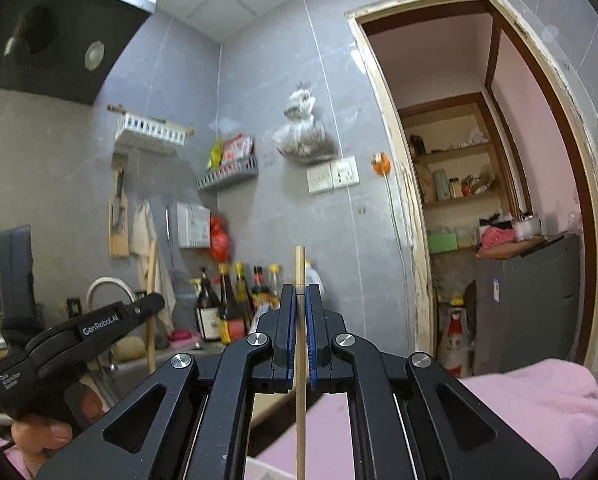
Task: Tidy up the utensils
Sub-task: 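Lift the chopsticks and drop them into the white caddy with both tools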
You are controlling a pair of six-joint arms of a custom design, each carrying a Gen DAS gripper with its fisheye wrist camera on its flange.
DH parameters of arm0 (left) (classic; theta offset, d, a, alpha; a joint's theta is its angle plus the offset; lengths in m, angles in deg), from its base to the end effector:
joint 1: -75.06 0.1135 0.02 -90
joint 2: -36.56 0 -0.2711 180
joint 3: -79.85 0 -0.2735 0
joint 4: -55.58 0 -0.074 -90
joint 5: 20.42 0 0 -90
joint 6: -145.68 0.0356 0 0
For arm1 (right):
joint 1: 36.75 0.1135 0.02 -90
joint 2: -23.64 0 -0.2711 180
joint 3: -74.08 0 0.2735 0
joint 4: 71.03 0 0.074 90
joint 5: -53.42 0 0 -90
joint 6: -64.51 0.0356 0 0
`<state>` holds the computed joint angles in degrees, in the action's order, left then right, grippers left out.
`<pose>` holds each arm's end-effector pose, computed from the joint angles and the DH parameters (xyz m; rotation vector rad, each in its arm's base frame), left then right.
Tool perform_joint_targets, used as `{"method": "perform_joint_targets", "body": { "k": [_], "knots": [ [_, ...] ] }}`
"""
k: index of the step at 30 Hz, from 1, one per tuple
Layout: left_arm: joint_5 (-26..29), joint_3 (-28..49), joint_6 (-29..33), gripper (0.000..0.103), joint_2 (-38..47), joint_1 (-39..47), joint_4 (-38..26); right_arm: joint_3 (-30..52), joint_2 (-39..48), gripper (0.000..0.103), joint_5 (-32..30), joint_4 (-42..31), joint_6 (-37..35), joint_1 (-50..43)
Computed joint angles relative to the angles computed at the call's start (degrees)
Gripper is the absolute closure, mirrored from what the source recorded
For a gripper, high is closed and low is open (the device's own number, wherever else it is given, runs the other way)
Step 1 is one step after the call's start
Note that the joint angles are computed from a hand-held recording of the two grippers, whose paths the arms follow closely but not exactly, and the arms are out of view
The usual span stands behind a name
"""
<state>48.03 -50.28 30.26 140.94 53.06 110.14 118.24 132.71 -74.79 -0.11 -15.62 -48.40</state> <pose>0.3324 -0.1202 0.1535 -0.3420 1.5435 -0.3544 0.3237 -0.0443 0.1327 -0.2688 1.4815 0.4624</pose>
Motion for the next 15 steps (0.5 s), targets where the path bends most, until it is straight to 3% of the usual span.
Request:
{"method": "perform_joint_targets", "body": {
  "k": [8,15],
  "knots": [
    [-2.63,0.75,1.12,0.098,3.20,-3.23,-2.47,-1.34,-0.83,0.100,-2.85,-5.56,-4.90,-1.43],
    [1.72,0.05,-0.68,0.095,1.86,-3.91,-9.01,-3.00,-3.50,0.098,-6.03,-11.17,-7.91,-3.23]
  ]
}}
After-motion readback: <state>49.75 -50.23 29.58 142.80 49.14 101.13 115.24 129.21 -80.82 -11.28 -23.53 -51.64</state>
